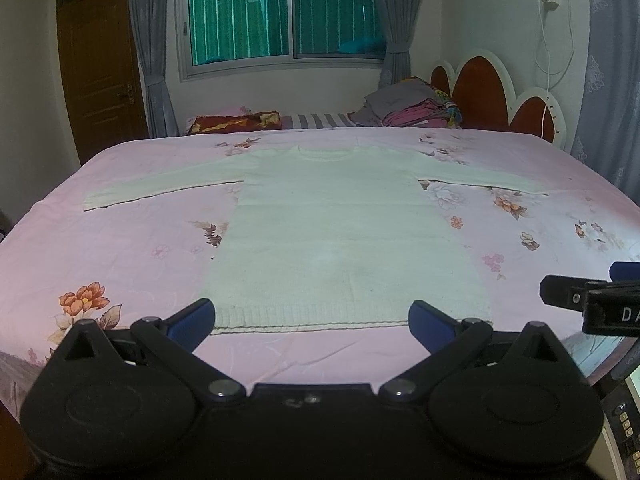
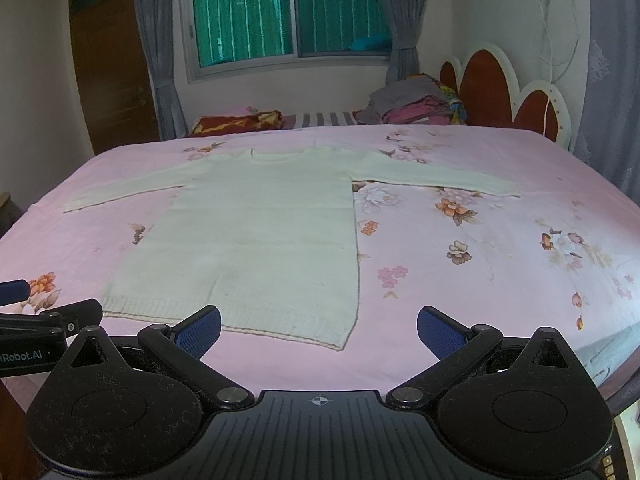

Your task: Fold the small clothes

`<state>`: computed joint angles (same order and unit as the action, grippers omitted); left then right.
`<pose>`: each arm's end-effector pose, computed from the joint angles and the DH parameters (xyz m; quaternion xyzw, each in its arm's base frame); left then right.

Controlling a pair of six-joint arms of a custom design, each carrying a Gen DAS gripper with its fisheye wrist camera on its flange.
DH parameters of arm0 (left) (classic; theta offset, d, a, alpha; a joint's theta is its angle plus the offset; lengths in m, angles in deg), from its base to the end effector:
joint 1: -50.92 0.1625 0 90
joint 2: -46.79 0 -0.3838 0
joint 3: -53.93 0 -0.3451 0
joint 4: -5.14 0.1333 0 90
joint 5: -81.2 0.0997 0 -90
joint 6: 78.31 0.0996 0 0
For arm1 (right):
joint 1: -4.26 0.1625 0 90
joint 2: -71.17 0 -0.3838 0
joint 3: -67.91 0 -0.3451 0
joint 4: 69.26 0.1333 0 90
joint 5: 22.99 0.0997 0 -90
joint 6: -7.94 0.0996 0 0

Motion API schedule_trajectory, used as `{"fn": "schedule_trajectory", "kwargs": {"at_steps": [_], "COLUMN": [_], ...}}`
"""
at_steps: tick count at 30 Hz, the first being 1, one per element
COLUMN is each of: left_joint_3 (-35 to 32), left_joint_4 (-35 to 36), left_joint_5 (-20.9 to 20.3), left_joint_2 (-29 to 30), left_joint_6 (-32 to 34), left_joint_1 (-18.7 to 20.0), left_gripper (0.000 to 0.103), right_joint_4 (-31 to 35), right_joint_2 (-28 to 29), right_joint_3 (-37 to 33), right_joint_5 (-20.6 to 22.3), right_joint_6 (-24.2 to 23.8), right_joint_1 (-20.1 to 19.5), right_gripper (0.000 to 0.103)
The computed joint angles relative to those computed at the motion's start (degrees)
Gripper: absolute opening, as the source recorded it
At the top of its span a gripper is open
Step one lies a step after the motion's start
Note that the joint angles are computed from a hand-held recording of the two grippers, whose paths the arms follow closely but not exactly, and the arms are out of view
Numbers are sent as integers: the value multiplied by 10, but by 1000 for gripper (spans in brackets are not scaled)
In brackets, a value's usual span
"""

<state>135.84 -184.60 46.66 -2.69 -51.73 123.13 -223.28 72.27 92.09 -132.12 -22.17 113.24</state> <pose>0.0122 -0.6668 0.3394 0.0394 0.7796 -0.4594 0.4238 0.3659 -0.7544 -0.0032 0.3363 -0.8691 0.3103 0.1877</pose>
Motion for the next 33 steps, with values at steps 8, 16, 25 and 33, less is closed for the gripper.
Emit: {"fn": "schedule_trajectory", "kwargs": {"at_steps": [8, 16, 25, 33], "left_joint_3": [2, 4, 3, 3], "left_joint_4": [0, -3, -5, -4], "left_joint_5": [0, 2, 3, 4], "left_joint_2": [-1, -2, 0, 2], "left_joint_6": [0, 1, 0, -1], "left_joint_1": [-1, -1, -1, -2], "left_gripper": [103, 103, 103, 103], "right_joint_4": [-4, -8, -4, -7], "right_joint_2": [-3, -9, -6, -14], "right_joint_3": [6, 15, 9, 18], "right_joint_5": [1, 2, 3, 2], "right_joint_6": [-1, 1, 2, 6], "right_joint_1": [-1, -2, -3, -5], "right_gripper": [103, 103, 103, 103]}}
